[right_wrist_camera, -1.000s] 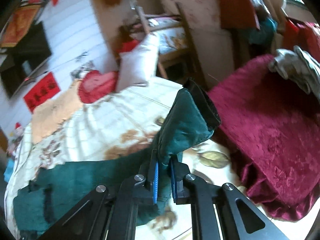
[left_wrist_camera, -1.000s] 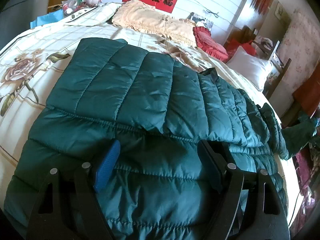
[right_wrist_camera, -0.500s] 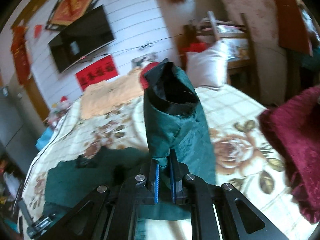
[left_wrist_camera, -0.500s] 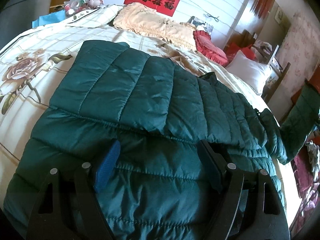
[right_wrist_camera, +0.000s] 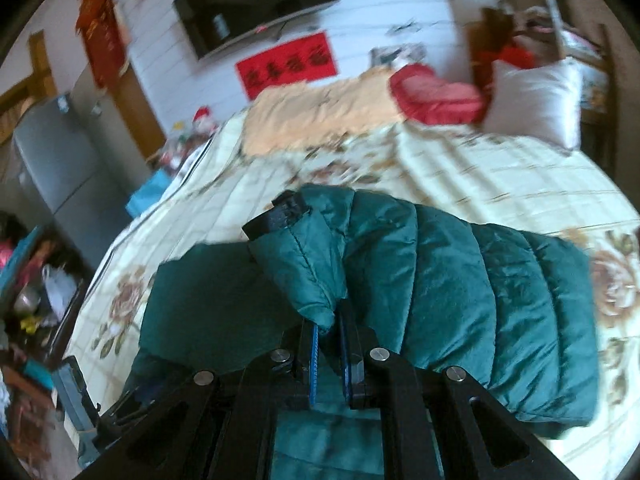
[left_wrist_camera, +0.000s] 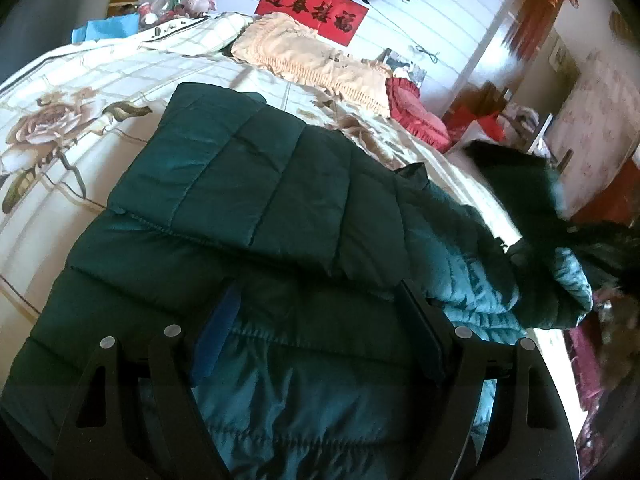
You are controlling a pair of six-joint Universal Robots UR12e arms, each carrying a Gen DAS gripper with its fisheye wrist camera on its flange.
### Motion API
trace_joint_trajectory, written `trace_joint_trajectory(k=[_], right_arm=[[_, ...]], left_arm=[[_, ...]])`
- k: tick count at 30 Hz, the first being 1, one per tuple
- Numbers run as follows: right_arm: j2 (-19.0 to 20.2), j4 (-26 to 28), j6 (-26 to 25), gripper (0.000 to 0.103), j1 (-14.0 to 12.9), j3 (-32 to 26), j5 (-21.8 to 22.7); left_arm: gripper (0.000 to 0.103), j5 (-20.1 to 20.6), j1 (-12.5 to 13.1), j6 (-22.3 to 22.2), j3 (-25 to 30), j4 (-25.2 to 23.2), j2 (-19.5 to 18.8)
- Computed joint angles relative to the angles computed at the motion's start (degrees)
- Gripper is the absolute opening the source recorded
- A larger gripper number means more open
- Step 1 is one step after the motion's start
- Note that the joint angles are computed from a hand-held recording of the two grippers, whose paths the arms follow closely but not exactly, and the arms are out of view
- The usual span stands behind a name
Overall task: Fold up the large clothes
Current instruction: 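Lift the sleeve with the right gripper and fold it across the jacket body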
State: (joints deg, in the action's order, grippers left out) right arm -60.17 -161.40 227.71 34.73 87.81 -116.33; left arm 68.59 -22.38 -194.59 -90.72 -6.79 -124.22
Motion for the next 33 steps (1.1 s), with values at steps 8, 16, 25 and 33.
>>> trace_joint_trajectory(k=[8,16,25,33], right_arm=[[5.37,3.73,0.54,0.008,-1.75,-5.61,13.21],[4.18,4.06,0.76,0.052,-1.22,-4.40,13.84],[1.59,2.31,-1.69,0.067,0.19,-2.81,10.51],[-1.49,5.86,-4.11,0.071,2.07,-1.30,0.59]], left_arm=[[0.080,-1.89,0.58,-1.76,-0.32,1.04,0.00],[0.080,-1.68,0.43,-1.47,-0.11,0.18,0.05],[0.080,-0.21,0.05,-1.50,0.67,-2.55,0.41],[0.080,-2.10,-0.38,0.40,1.93,-5.47,1.07]])
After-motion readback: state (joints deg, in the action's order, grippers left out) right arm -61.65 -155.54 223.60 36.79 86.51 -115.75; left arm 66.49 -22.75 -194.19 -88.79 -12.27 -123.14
